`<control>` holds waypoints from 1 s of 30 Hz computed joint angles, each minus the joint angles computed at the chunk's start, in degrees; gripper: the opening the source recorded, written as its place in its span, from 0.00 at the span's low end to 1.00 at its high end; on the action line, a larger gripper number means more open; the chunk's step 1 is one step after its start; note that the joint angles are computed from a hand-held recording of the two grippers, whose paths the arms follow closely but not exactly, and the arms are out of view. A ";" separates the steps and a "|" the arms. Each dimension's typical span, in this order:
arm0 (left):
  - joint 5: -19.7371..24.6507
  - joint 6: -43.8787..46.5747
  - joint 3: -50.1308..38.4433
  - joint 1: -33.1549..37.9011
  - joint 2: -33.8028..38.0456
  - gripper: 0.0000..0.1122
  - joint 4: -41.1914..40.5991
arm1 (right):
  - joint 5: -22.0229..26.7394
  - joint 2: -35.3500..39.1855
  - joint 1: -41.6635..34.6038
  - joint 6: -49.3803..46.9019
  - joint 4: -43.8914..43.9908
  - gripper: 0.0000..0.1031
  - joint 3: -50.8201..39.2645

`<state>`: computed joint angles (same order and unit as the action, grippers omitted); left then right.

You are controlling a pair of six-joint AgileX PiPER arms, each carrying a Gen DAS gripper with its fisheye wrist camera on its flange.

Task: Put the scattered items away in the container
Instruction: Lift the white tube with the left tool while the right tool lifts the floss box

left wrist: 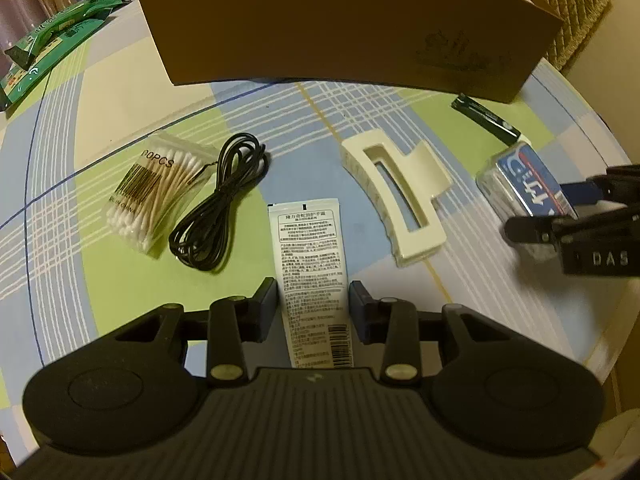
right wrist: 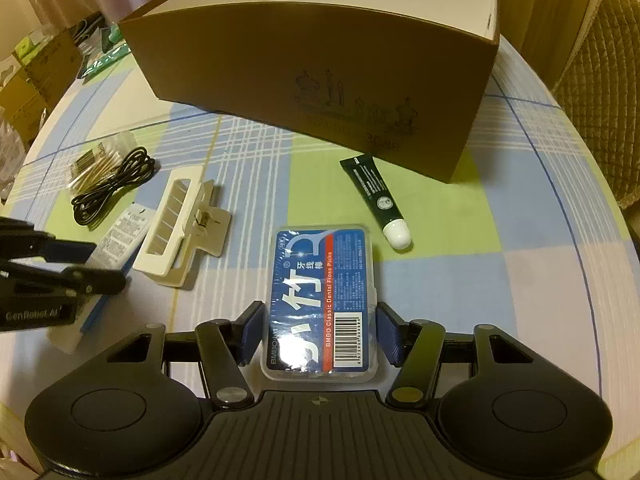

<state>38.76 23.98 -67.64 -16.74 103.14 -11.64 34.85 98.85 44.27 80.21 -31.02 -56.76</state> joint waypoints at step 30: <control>2.12 9.00 4.90 3.33 -5.82 0.28 -4.70 | 3.42 -2.59 4.89 8.47 -3.90 0.53 0.14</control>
